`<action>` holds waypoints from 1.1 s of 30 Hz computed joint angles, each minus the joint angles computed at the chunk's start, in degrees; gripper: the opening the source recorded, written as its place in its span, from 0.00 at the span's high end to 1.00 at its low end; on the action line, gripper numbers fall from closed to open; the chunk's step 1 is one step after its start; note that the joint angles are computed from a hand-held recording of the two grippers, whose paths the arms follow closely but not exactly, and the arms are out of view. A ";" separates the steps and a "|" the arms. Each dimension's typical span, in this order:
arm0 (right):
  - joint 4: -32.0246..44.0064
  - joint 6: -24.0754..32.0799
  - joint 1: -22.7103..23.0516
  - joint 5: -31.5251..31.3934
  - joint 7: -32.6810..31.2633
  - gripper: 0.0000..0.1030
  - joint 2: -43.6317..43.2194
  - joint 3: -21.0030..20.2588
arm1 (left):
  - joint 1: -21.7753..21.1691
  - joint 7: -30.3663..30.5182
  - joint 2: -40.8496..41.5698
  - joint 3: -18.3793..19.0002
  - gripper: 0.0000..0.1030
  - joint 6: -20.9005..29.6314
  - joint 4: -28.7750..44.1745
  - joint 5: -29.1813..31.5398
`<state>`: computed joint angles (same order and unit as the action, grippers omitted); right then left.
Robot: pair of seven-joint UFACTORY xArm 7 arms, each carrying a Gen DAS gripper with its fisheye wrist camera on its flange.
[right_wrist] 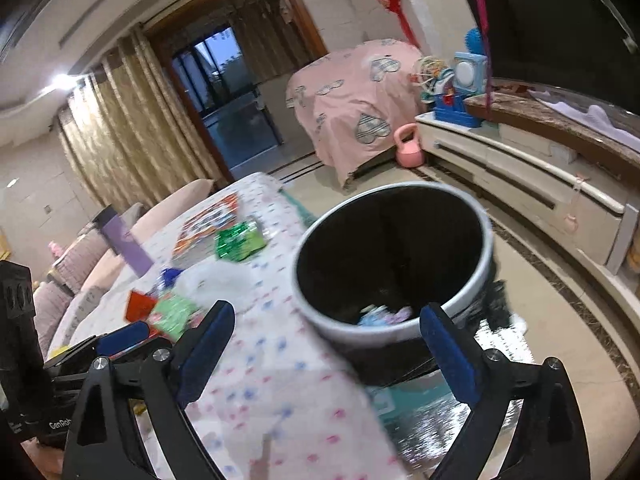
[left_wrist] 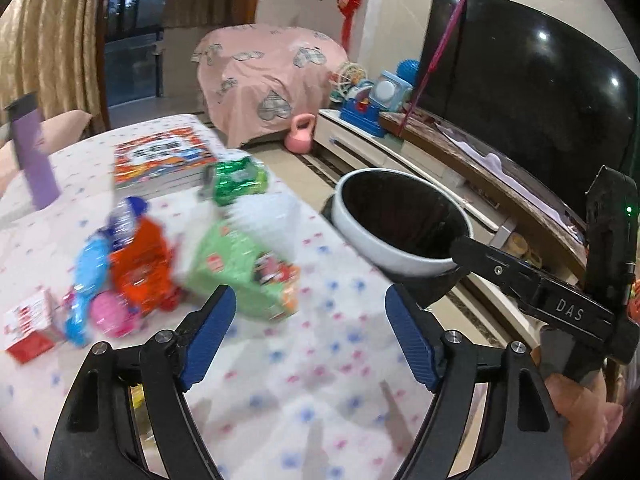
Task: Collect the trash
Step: 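Grasp yellow chip bag with left tool while right tool grasps green milk carton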
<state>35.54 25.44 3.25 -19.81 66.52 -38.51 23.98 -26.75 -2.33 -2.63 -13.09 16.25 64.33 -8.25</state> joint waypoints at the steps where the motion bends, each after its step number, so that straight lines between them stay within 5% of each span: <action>1: 0.33 -0.40 0.31 -0.06 0.02 0.08 0.55 0.50 | 0.21 0.53 -1.28 0.43 0.23 -0.09 -1.40 -1.04; 15: 5.63 -4.30 2.91 -3.37 2.75 0.07 10.22 4.78 | 3.28 1.49 -11.10 5.42 0.23 0.03 -13.23 -6.12; 33: 15.35 -5.57 11.68 -8.82 -6.10 0.07 25.64 -2.60 | 3.61 8.77 -11.32 9.35 0.22 5.37 -14.65 -12.49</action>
<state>50.89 19.87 14.94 -28.63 60.42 -12.87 21.39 -23.13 6.44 -13.95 -3.74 21.61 49.68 -20.74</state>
